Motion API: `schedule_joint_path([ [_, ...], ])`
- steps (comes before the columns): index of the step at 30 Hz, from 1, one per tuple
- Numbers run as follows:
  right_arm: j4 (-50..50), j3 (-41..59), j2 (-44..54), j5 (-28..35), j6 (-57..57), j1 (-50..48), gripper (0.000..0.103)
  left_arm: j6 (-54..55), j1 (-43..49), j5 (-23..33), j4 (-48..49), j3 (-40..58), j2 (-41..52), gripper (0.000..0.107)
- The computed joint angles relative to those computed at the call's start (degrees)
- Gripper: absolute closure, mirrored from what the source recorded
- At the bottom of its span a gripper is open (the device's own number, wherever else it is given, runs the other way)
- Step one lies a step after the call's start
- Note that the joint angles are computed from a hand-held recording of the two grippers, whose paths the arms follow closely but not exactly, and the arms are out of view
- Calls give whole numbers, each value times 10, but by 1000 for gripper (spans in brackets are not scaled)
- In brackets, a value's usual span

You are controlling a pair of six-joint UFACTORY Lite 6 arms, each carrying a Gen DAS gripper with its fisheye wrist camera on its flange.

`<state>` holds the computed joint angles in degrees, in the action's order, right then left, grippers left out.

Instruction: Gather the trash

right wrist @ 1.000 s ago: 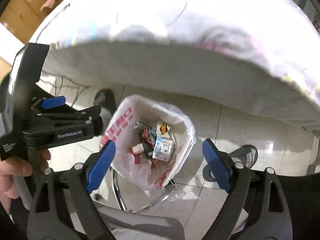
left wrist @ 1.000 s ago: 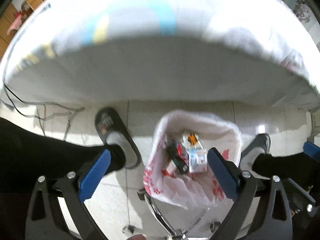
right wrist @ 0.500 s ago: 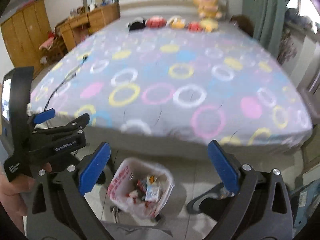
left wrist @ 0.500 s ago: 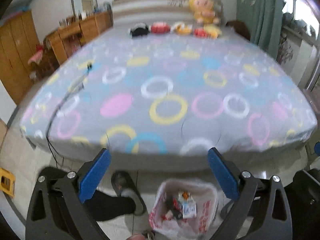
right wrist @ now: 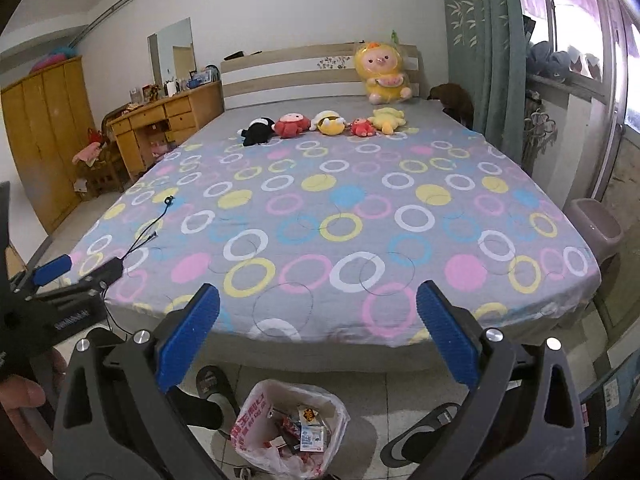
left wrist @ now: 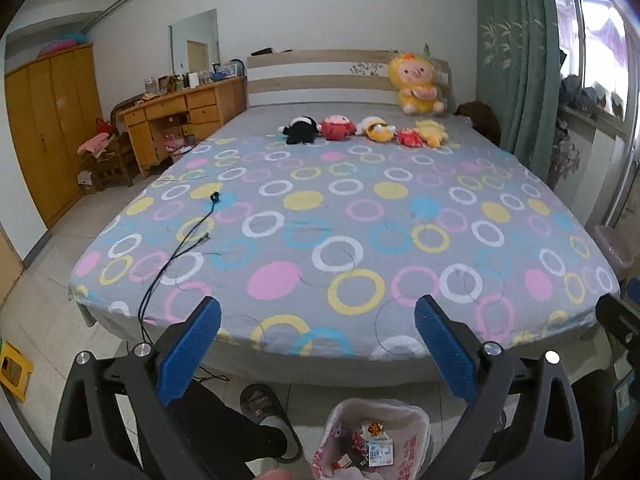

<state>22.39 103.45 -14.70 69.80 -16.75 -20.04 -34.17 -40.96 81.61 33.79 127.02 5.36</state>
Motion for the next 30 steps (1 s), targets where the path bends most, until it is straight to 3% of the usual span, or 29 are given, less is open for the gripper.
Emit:
schedule_joint_path([
  [30,-14,-36,-22,-10,26,41,7,3,12,4,-9,1,-12,12],
])
